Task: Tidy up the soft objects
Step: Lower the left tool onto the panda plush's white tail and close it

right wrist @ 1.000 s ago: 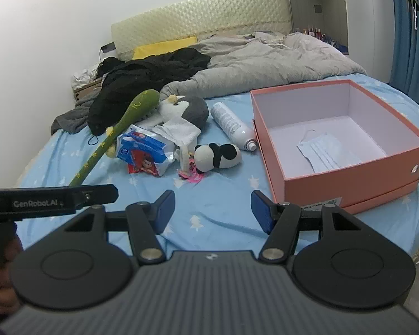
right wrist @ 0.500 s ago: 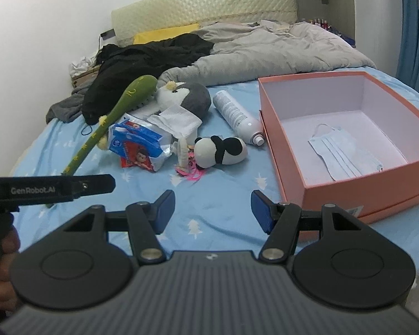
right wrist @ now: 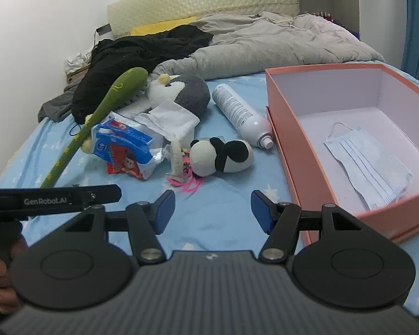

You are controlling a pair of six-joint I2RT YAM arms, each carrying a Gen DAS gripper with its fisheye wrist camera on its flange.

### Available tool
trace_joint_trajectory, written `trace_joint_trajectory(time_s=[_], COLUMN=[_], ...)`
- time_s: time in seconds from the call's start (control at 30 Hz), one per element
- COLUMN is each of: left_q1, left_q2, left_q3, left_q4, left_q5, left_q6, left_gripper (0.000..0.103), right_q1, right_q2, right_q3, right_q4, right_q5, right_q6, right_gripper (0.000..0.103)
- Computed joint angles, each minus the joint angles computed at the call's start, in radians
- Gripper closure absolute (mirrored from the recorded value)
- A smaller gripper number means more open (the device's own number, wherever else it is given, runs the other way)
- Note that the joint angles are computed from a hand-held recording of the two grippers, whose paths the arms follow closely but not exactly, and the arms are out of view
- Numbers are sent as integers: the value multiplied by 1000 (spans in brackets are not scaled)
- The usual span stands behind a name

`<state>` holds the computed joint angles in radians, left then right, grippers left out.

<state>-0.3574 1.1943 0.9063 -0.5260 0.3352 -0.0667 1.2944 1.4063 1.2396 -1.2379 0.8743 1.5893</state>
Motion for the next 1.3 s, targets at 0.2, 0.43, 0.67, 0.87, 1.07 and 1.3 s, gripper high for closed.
trace_joint_trajectory(time_s=[0.2,0.43,0.67,0.87,1.07,1.3], left_q1=[-2,10,-12,-61,-90,-109], left_q2=[109,224,303,387,447,528], left_q3=[-33,-42,5,44,63,136], left_q4=[135,245,338,391,470,451], left_q5=[-16,8,71,55,24,-2], left_q6=[-9,-49,-103,-111,-136,-148], left_gripper=[46,46,49,58,60,90], right_q1=[-113,-218,-323,-397,-466,-517], right_q2=[-47,-39,-20,24,51,30], right_q3=[-108,-189,-212,-178,-194,-271], right_q4=[209,382,467,497,552,685], right_q5=[-31,-84,-99,-83,-107,-177], right_q6=[-158,-271,-323,-389,-459,-549], right_gripper=[40,40,40,41,44,58])
